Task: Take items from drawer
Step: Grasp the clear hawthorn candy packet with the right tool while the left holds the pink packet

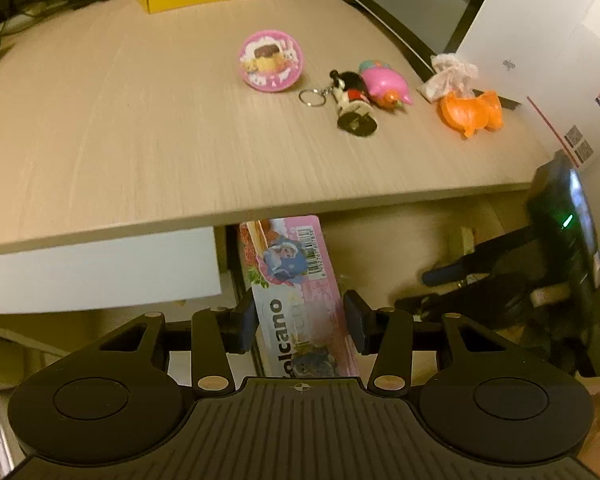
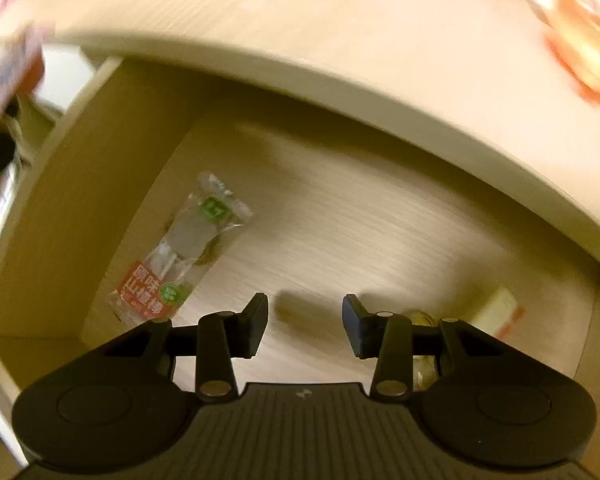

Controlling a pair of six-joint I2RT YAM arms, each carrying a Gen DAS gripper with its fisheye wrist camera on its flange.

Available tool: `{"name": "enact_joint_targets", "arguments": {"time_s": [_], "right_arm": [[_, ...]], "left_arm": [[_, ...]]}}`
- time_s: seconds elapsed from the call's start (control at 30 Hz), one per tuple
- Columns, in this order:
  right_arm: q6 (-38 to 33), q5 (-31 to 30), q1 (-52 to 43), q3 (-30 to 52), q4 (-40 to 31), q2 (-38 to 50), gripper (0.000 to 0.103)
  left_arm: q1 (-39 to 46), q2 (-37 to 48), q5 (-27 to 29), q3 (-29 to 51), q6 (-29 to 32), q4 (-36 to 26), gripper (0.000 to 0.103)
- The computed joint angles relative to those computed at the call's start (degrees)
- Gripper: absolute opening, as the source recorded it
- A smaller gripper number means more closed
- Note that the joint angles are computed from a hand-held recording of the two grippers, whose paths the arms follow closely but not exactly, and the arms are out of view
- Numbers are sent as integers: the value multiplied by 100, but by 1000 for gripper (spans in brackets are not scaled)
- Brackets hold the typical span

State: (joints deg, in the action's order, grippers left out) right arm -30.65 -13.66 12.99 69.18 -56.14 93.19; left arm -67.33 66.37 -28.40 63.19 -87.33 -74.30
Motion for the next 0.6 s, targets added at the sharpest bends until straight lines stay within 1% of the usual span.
{"name": "enact_joint_targets", "arguments": {"time_s": [0.03, 0.07, 0.1, 0.17, 0.2, 0.37, 0.4, 0.53, 0.57, 0.6], "right_arm": [[107, -219, -97, 118, -127, 53, 47], [249, -461, -146, 219, -230, 111, 53], [356, -650, -141, 258, -319, 136, 57], [605, -943, 26, 393, -484, 333, 59], [711, -980, 133, 469, -504, 458, 59], [1430, -941, 710, 548, -217, 835, 59], [1504, -936, 786, 542, -126, 830, 62], [1372, -428, 1173, 590, -17, 794, 61], [1290, -285, 1231, 559, 13, 751, 56], [1156, -127, 1263, 521, 29, 697, 48]], "left_arm": [[-28, -7, 10, -9, -60, -20, 50], [-58, -10, 13, -8, -118, -58, 50], [-101, -16, 2, 9, -184, -132, 50], [-183, -36, -37, 66, -328, -327, 50], [-238, -38, -67, 113, -435, -463, 50], [-478, -47, -145, 277, -971, -1036, 50], [-521, -49, -143, 288, -1052, -1104, 50], [-631, -21, -88, 295, -1208, -1176, 50], [-660, -2, -81, 304, -1214, -1162, 50], [-680, -2, -82, 304, -1201, -1139, 50]]}}
